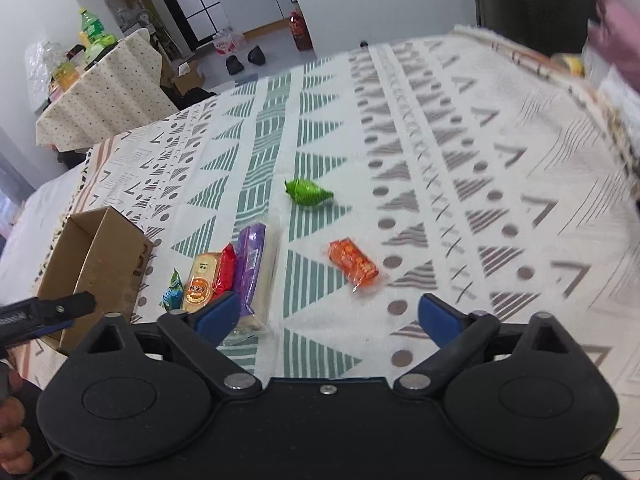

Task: Organize snacks
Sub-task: 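Move the left gripper to the blue packet while the right moves to the orange candy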

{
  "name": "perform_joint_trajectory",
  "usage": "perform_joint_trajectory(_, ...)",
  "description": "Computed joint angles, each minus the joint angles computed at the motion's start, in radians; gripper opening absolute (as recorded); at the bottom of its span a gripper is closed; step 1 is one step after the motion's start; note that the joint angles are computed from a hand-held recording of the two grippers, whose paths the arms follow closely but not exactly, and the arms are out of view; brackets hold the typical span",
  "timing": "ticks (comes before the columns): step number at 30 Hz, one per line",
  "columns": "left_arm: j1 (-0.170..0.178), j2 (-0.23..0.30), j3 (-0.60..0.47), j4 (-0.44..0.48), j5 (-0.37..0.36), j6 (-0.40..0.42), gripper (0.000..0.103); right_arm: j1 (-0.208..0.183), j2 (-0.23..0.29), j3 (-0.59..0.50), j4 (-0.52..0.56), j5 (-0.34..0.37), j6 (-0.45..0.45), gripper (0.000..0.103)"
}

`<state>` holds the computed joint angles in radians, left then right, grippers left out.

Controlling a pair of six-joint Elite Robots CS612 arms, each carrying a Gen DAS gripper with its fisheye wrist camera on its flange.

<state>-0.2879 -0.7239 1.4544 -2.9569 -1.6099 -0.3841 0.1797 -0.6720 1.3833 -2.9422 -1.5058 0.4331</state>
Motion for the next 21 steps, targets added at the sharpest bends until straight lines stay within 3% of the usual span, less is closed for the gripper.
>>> perform_joint_trajectory(6,0.004,0.040,-0.044,0.040,-0.010,-0.013,0.053,-0.009,0.034,-0.025,-0.025,0.026,0.038,0.084)
perform_joint_trajectory(11,0.004,0.075,-0.086,0.073,-0.006,-0.021,0.052,-0.015,0.069,-0.057,-0.066,0.027,0.053,0.083)
perform_joint_trajectory(21,0.001,0.141,-0.182,0.142,-0.018,-0.036,0.051,-0.025,0.120,-0.123,-0.011,0.043,0.035,0.080)
